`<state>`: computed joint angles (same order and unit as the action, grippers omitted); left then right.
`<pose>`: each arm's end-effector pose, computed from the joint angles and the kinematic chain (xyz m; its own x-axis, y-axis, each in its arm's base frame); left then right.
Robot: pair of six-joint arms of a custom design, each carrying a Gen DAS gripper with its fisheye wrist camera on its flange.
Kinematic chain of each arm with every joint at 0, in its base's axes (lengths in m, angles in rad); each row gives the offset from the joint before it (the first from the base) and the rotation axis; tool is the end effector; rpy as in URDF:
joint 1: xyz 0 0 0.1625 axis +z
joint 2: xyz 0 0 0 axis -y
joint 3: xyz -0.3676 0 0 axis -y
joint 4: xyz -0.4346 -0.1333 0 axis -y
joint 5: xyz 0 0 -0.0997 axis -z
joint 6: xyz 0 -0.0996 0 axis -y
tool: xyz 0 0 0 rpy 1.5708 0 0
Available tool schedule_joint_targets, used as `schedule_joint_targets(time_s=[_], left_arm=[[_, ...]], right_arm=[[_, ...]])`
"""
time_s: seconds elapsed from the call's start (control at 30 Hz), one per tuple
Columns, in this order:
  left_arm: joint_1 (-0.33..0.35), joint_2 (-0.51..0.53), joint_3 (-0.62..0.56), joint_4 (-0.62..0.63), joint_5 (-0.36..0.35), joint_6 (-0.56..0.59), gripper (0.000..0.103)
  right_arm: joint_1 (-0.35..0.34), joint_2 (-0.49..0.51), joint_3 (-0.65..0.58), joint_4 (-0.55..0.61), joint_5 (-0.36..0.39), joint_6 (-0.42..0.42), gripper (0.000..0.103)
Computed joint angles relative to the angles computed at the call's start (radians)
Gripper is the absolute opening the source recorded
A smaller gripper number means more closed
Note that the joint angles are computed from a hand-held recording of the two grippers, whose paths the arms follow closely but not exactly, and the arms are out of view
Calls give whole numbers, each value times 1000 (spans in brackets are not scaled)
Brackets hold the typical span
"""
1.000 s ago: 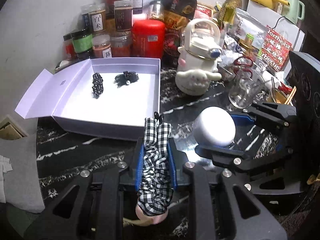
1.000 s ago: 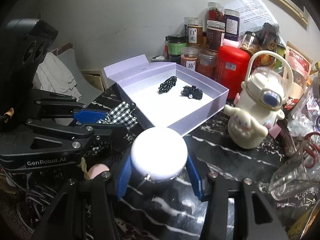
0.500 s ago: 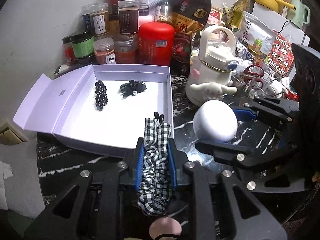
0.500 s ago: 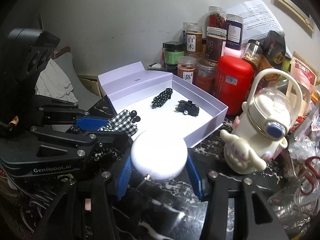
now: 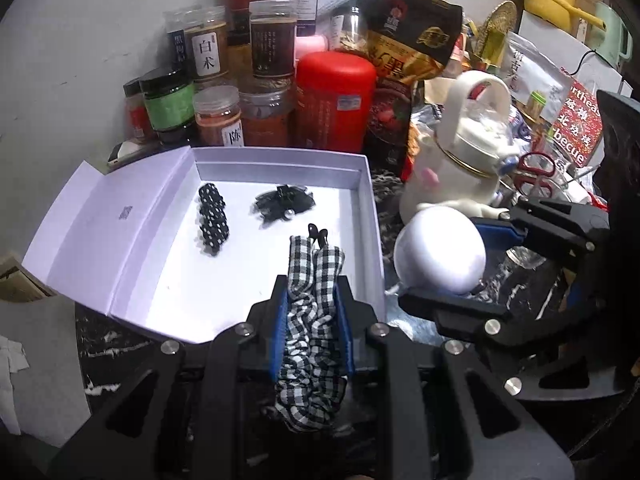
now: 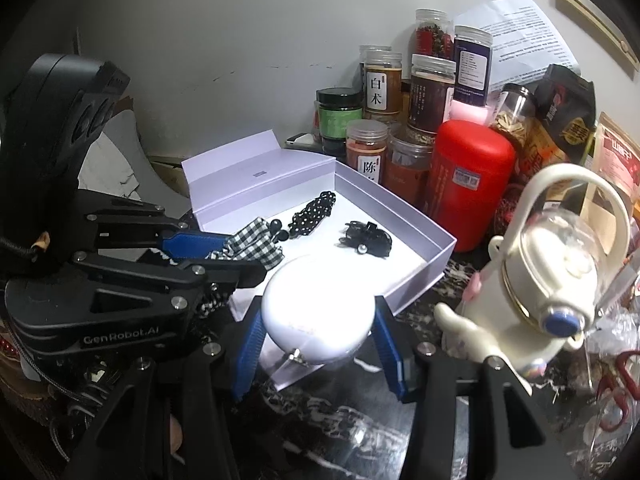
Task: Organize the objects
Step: 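Carry the gingham scrunchie and white container together over into the white gift box, then lower both items into the box and open both grippers to release them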
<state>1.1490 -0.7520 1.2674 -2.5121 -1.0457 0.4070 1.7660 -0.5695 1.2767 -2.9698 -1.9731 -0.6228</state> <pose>-0.1493 -0.7803 0.1621 -0.6552 0.4807 -0.5828 0.6884 0.6975 -0.1987 0.2429 -0.7422 0.0714 -0.6854 -0.3866 0.6170 -0.6761 0.6524 -0.3423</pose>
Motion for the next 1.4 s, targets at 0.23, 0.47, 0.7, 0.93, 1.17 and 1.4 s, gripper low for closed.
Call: schedule_joint_targets(time_s=[0.23, 0.47, 0.7, 0.93, 1.17, 1.4], left_arm=[[6, 67, -100, -15, 10, 29, 20], [9, 141, -208, -22, 39, 47, 20], [21, 202, -314, -9, 52, 51, 20], [44, 293, -473, 80, 51, 36, 21], [68, 391, -626, 166, 78, 3, 21], [84, 456, -721, 248, 91, -28, 21]], right_arm=[[-8, 51, -101, 38, 11, 0, 53], [-10, 104, -210, 60, 17, -4, 53], [-12, 172, -342, 108, 32, 3, 52], [-16, 264, -504, 184, 24, 18, 53], [-34, 364, -674, 289, 15, 41, 52], [-45, 427, -765, 373, -12, 59, 53]])
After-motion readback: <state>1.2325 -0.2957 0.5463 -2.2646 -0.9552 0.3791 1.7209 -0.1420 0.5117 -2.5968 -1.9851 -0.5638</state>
